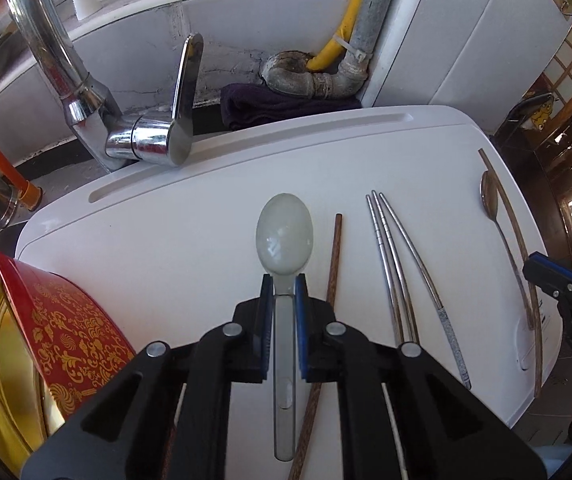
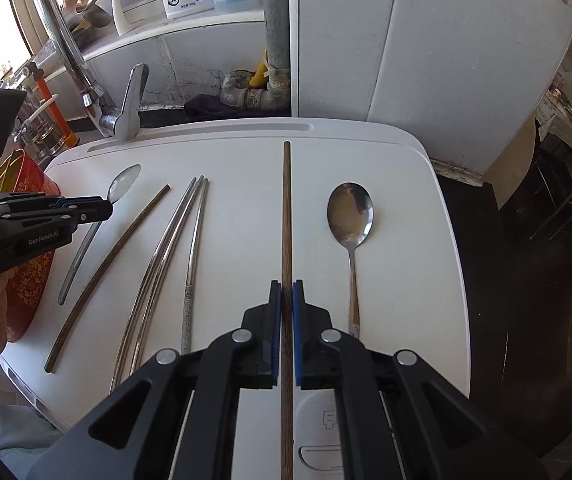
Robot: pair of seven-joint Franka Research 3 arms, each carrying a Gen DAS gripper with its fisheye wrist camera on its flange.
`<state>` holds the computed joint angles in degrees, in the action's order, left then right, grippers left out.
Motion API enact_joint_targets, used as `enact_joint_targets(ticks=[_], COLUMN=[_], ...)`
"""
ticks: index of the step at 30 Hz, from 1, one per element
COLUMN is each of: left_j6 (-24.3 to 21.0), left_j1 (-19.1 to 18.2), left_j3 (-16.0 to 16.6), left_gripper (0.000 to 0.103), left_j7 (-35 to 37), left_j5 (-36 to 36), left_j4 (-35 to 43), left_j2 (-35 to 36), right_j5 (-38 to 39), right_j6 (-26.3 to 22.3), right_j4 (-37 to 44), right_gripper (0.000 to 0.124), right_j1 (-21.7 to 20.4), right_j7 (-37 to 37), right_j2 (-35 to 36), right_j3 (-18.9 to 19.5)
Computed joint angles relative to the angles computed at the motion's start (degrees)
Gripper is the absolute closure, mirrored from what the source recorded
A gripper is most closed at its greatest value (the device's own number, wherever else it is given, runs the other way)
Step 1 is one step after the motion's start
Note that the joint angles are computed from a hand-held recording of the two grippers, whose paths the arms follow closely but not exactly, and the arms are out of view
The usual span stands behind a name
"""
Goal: Organize utensils
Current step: 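Lift and carry the chopstick and spoon with both grippers over the tin bowl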
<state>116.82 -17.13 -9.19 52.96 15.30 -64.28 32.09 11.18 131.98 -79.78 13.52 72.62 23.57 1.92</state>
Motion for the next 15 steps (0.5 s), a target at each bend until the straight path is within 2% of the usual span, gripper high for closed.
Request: enact_joint_targets(ticks=[10, 15], left_j6=[7.82, 10.80], left_j1=[0.31, 1.13], left_j3=[-0.68, -1.18], left_gripper=[0.092, 0.092], left_j7=[-3.08, -5.84], left_j5=[2.51, 4.81], left_j4=[-13.44, -22.33], left_j2=[-12.51, -20.88], right_j5=[3.60, 8.80], right_j6=[1.85, -0.49], right_j4=[-5.09, -5.01], right_gripper=[0.118, 0.118], right_j1=[0.28, 0.63], right_j7=[-4.13, -9.66], right_j2=[-5.67, -8.09], right_j3=[1.80, 3.87])
